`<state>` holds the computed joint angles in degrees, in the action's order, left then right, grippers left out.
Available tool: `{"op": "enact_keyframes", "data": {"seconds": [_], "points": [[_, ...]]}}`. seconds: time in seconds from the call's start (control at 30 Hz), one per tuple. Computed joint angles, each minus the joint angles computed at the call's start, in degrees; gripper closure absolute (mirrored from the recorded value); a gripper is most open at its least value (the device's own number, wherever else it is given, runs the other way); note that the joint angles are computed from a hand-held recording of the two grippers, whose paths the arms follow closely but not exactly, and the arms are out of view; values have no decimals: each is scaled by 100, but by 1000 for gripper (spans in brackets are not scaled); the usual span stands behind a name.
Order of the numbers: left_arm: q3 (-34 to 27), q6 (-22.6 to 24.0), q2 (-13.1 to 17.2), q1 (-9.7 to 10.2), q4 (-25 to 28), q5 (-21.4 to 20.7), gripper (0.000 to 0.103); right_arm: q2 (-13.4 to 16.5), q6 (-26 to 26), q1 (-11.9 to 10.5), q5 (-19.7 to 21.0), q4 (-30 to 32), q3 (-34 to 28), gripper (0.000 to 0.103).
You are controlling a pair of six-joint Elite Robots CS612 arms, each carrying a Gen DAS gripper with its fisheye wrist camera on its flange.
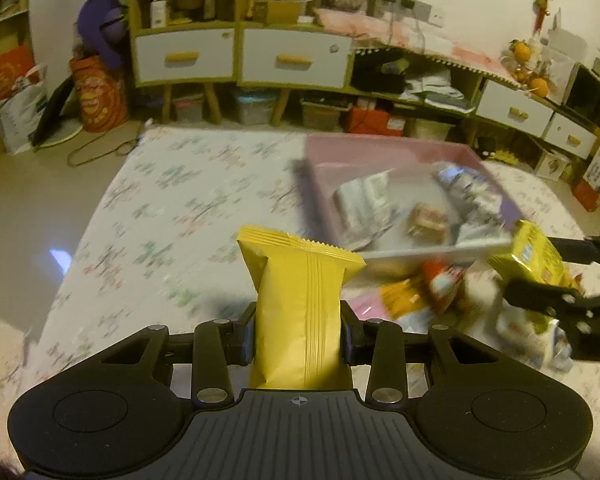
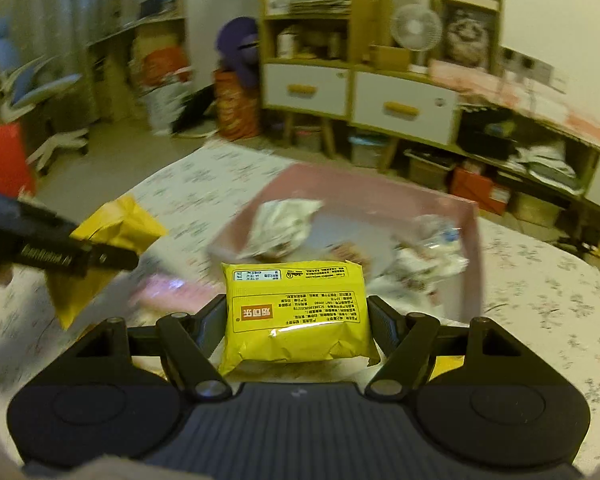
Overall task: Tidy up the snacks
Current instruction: 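Carry the yellow pouch and yellow square packet over the pink box with both tools, then lower both packets into the pink box and open both tools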
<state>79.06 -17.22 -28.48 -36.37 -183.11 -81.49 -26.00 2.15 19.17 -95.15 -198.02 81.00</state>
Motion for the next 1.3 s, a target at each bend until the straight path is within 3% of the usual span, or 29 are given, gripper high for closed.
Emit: {"op": "enact_keyframes", "data": {"seconds": [0.27, 0.77, 1.0, 1.3], "points": [[-944, 349, 376, -131, 283, -35, 67, 87, 358, -227, -137, 236, -348, 33], [-3014, 129, 1372, -84, 1241, -116, 67, 389, 207, -348, -497, 752, -986, 33], [-3627, 139, 1690, -89, 1695, -76, 67, 467, 288, -382, -480, 896, -1118, 33], [-3888, 98, 1860, -89, 1754, -187, 61, 489, 188, -400, -408, 919, -1160, 27]]}}
